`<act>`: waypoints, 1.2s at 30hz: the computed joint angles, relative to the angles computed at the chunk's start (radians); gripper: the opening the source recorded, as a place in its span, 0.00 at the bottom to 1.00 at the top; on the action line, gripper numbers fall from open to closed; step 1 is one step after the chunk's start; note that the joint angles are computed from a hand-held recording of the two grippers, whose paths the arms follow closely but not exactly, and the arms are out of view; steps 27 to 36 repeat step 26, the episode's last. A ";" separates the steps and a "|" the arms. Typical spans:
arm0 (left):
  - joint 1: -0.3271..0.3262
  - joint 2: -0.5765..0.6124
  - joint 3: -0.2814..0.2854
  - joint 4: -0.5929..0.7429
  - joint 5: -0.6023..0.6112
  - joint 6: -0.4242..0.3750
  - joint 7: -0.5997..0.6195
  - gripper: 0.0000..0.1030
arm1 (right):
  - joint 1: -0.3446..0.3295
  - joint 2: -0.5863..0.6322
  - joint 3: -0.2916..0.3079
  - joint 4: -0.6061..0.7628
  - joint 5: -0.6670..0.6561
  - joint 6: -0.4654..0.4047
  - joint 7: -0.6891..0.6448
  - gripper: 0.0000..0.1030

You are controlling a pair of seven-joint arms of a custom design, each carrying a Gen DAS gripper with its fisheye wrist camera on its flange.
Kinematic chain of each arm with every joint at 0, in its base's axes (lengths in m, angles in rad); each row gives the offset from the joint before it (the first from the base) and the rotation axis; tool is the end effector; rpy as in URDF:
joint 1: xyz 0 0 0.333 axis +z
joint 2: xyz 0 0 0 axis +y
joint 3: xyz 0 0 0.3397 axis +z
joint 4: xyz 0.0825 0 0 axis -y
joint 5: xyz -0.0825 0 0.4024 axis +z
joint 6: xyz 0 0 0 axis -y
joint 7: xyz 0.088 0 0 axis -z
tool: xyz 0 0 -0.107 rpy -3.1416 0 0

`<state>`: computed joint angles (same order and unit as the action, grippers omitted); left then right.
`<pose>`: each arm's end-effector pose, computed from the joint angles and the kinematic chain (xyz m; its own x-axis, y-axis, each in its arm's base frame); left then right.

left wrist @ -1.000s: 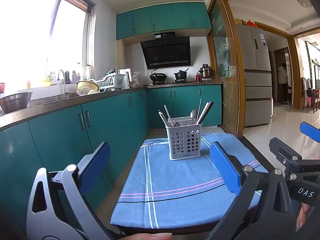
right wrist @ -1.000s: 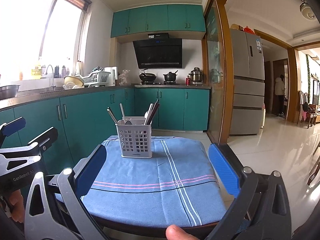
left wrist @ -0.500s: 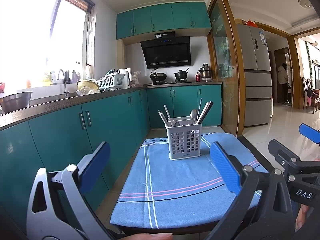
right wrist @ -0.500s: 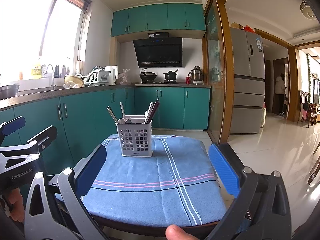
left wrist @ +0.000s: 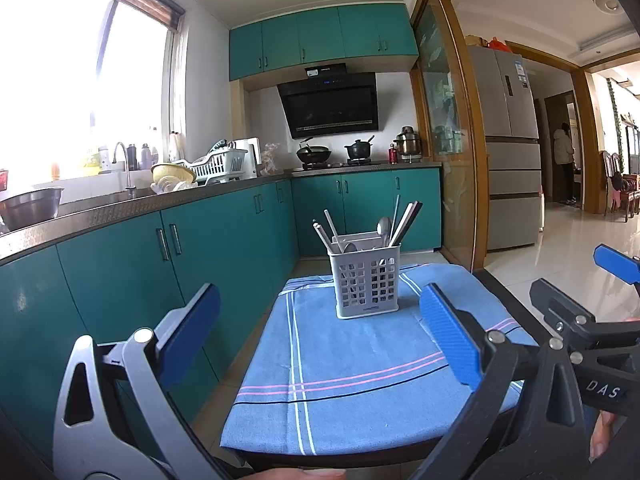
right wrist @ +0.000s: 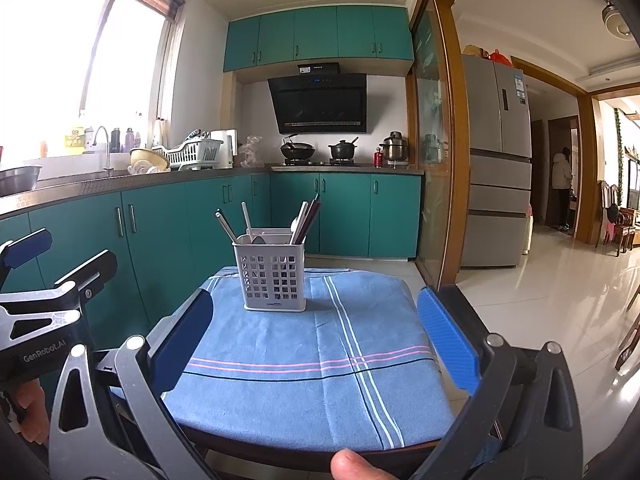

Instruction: Organize utensils

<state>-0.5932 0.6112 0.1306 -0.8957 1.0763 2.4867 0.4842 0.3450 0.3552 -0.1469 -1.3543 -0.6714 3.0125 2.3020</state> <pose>0.6891 -0.3985 0.6848 0.0908 -0.9906 -0.1024 -0.2032 0.0822 -0.9757 0.6997 0.2124 0.6894 0.1141 -0.9934 0.0074 -0.2268 -0.0333 -0.9734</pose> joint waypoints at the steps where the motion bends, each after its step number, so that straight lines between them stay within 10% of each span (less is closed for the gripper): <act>1: 0.000 0.000 0.000 0.000 0.000 0.000 0.000 0.96 | -0.001 -0.001 0.001 -0.002 0.001 0.002 -0.002 0.97; 36: 0.034 0.122 -0.033 0.169 -0.174 -0.046 0.147 0.96 | -0.086 0.044 0.112 0.040 0.187 -0.041 -0.204 0.97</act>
